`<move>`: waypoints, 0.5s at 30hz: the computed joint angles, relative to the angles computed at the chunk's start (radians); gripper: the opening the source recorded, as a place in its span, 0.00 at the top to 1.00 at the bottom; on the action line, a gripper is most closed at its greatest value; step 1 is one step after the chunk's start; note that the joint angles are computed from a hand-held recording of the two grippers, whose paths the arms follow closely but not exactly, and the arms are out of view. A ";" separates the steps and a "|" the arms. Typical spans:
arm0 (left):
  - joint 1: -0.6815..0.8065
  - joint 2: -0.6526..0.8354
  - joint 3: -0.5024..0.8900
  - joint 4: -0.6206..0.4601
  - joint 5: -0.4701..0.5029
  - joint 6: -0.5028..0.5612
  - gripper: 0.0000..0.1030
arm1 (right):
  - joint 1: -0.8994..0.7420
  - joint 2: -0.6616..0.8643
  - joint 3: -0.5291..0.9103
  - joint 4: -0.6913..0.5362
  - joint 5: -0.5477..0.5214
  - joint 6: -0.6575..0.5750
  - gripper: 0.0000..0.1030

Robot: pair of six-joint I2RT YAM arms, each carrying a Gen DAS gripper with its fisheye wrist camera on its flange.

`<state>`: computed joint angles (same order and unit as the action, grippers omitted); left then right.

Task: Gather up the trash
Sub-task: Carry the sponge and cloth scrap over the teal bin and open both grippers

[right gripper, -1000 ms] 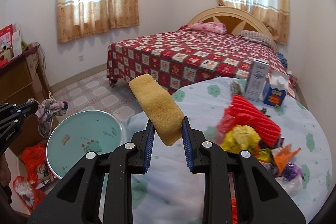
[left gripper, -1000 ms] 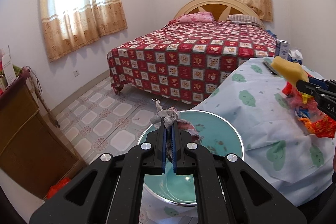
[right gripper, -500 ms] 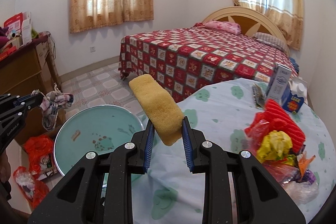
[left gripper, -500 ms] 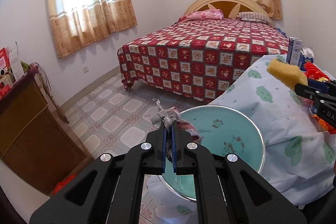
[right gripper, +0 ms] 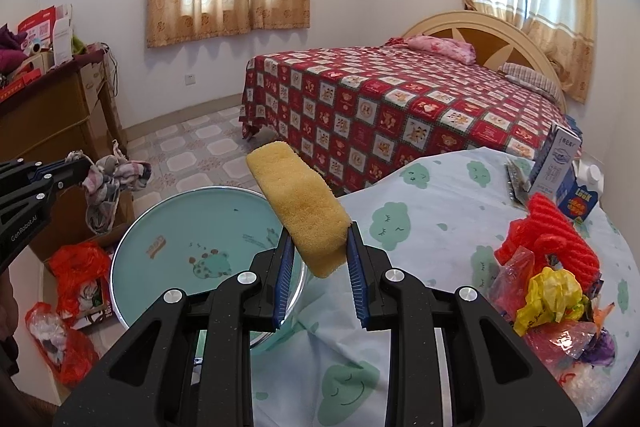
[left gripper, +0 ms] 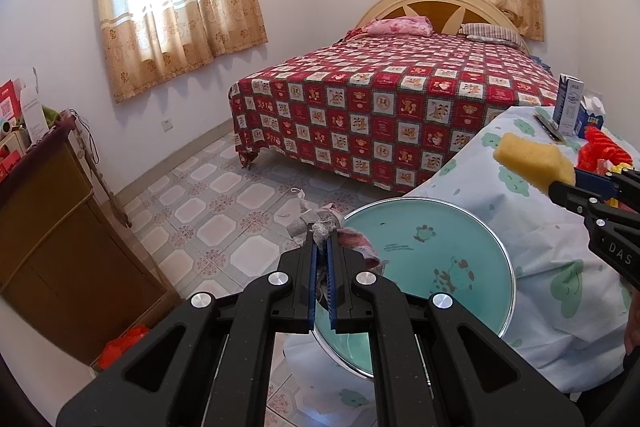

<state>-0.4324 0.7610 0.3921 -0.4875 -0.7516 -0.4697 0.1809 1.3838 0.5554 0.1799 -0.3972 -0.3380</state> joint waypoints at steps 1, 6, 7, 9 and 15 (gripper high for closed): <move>-0.003 0.004 0.000 0.002 0.001 -0.003 0.96 | 0.002 -0.001 -0.001 0.000 0.001 -0.001 0.74; -0.020 0.011 0.002 0.002 -0.004 -0.011 0.96 | 0.001 0.008 0.003 -0.001 -0.003 -0.005 0.74; -0.021 0.012 0.002 0.003 -0.004 -0.010 0.96 | 0.002 0.008 0.002 0.001 -0.001 -0.004 0.74; -0.023 0.014 0.002 0.005 -0.001 -0.011 0.96 | 0.002 0.008 0.003 -0.003 -0.003 -0.006 0.74; -0.039 0.033 -0.001 0.021 0.001 -0.020 0.96 | 0.006 0.011 0.007 -0.012 -0.005 -0.013 0.74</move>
<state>-0.4713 0.7938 0.3916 -0.4661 -0.7505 -0.4901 0.1865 1.3947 0.5622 0.1675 -0.4023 -0.3508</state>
